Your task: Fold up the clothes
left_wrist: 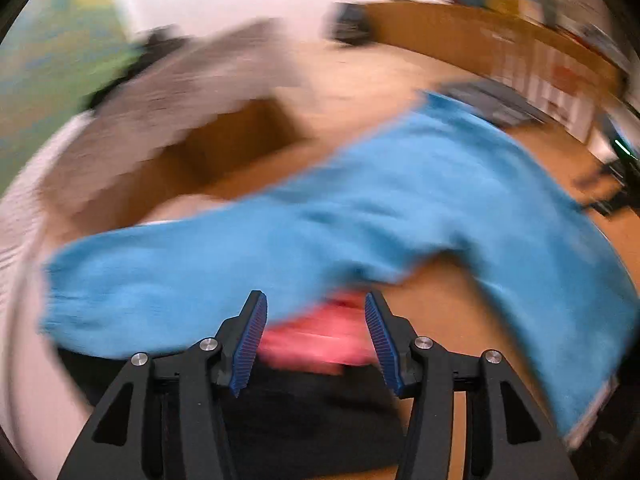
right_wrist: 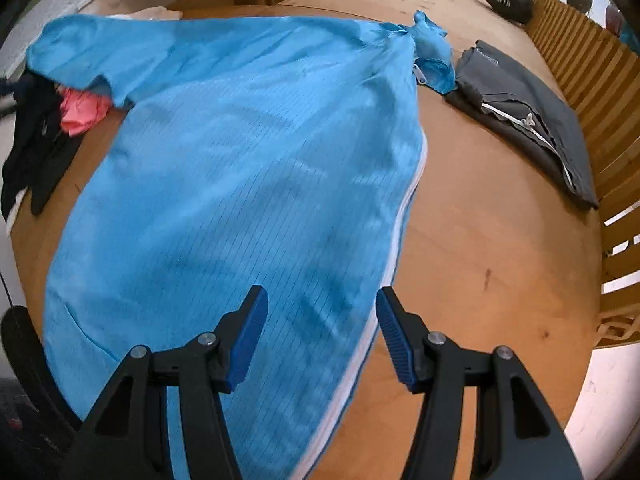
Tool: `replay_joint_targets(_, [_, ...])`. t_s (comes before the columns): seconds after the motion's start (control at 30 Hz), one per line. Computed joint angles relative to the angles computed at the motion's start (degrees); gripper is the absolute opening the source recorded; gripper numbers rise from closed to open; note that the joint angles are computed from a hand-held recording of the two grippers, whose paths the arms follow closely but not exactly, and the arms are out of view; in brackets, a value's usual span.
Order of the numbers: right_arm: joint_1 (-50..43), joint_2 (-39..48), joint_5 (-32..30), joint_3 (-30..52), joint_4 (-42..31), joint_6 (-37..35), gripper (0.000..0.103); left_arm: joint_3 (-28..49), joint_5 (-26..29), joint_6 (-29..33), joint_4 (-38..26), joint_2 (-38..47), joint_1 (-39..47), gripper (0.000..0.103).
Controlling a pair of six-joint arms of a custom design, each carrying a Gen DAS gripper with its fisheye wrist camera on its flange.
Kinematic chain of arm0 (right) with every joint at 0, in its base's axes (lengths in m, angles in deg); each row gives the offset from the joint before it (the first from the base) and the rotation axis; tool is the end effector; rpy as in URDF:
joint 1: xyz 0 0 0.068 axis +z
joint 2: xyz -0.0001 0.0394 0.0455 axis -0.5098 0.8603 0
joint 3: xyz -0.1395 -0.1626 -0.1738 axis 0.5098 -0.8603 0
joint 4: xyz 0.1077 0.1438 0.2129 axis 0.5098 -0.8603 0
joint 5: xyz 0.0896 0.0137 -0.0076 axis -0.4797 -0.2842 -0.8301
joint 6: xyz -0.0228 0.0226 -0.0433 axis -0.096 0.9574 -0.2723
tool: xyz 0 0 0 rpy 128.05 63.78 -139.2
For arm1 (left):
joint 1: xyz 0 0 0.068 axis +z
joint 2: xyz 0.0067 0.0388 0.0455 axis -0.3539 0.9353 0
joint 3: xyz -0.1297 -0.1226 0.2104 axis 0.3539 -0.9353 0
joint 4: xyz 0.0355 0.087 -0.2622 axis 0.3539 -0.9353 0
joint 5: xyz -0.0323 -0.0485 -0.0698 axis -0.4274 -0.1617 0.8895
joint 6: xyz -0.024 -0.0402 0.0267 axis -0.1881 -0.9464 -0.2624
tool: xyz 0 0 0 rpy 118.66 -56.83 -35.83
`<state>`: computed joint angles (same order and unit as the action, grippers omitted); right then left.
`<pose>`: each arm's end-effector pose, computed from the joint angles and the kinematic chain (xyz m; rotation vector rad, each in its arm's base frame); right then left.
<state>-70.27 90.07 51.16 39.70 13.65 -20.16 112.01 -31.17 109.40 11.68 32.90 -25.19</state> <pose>0.1214 -0.0927 0.2217 0.2085 2.7604 -0.0761 0.3134 -0.0388 0.2988 1.3969 2.1014 -0.1995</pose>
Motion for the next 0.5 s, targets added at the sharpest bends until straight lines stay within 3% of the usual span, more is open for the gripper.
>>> replay_joint_targets(0.07, [-0.8,-1.1,-1.5,-1.9,1.0,-0.3,0.056,-10.2,-1.5,-1.0,2.1,-5.3,-6.7,0.049])
replay_joint_targets(0.23, [-1.0,0.2,-2.7,-5.3,5.4,0.4,0.055,-20.5,-7.7,-8.7,8.4,-5.6,-22.8,0.05])
replay_joint_targets(0.33, [1.9,0.4,-0.1,-6.7,8.2,1.6,0.056,-21.4,-15.4,-13.3,14.0,-0.3,-29.5,0.053])
replay_joint_targets(0.5, [1.8,6.9,-0.5,-4.3,12.8,2.0,0.056,-11.8,-14.9,-17.7,12.4,8.2,-28.5,0.064])
